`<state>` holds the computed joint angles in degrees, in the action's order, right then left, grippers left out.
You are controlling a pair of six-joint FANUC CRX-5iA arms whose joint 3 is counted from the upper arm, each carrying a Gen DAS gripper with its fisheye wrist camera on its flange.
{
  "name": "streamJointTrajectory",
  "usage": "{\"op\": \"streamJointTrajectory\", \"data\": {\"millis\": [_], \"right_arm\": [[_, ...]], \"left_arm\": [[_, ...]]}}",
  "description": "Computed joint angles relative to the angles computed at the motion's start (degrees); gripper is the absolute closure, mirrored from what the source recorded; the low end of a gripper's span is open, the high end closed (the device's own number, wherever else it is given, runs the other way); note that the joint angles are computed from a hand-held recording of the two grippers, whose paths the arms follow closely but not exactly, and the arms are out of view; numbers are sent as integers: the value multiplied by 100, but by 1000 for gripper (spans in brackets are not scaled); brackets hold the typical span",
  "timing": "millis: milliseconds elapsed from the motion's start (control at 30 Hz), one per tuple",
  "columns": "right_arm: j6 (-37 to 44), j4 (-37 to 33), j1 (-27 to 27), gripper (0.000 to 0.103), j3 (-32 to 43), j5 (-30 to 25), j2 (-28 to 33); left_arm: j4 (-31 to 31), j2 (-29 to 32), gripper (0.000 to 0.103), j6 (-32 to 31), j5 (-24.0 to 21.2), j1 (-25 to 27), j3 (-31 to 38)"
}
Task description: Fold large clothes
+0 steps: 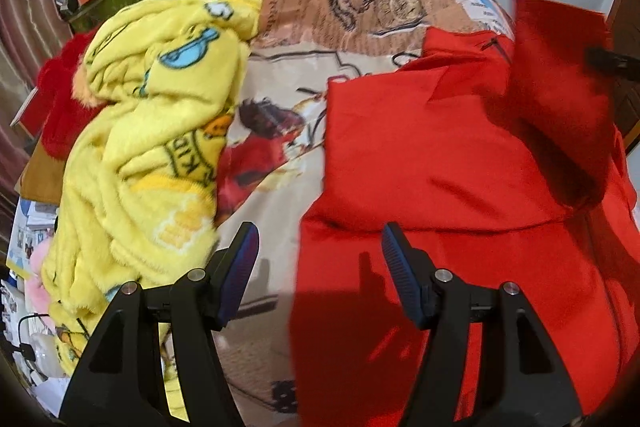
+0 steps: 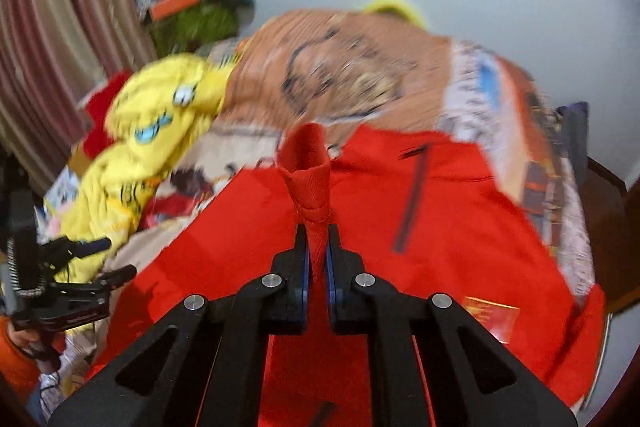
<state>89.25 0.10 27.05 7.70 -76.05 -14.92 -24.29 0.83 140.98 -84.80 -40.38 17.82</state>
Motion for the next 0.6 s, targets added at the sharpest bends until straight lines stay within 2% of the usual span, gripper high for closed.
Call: {"op": "streamJointTrajectory", "data": {"millis": [233, 400, 467, 600], "right_arm": [[302, -384, -1067, 97, 255, -40, -252], [489, -619, -1859, 97, 211, -141, -337], [596, -720, -2146, 97, 190, -246, -311], [804, -935, -2665, 97, 68, -494, -265]], "left_arm": [[206, 529, 40, -23, 52, 82, 473], [337, 1001, 40, 41, -203, 173, 758], [389, 1094, 40, 112, -290, 195, 768], [464, 1043, 39, 301, -164, 226, 600]]}}
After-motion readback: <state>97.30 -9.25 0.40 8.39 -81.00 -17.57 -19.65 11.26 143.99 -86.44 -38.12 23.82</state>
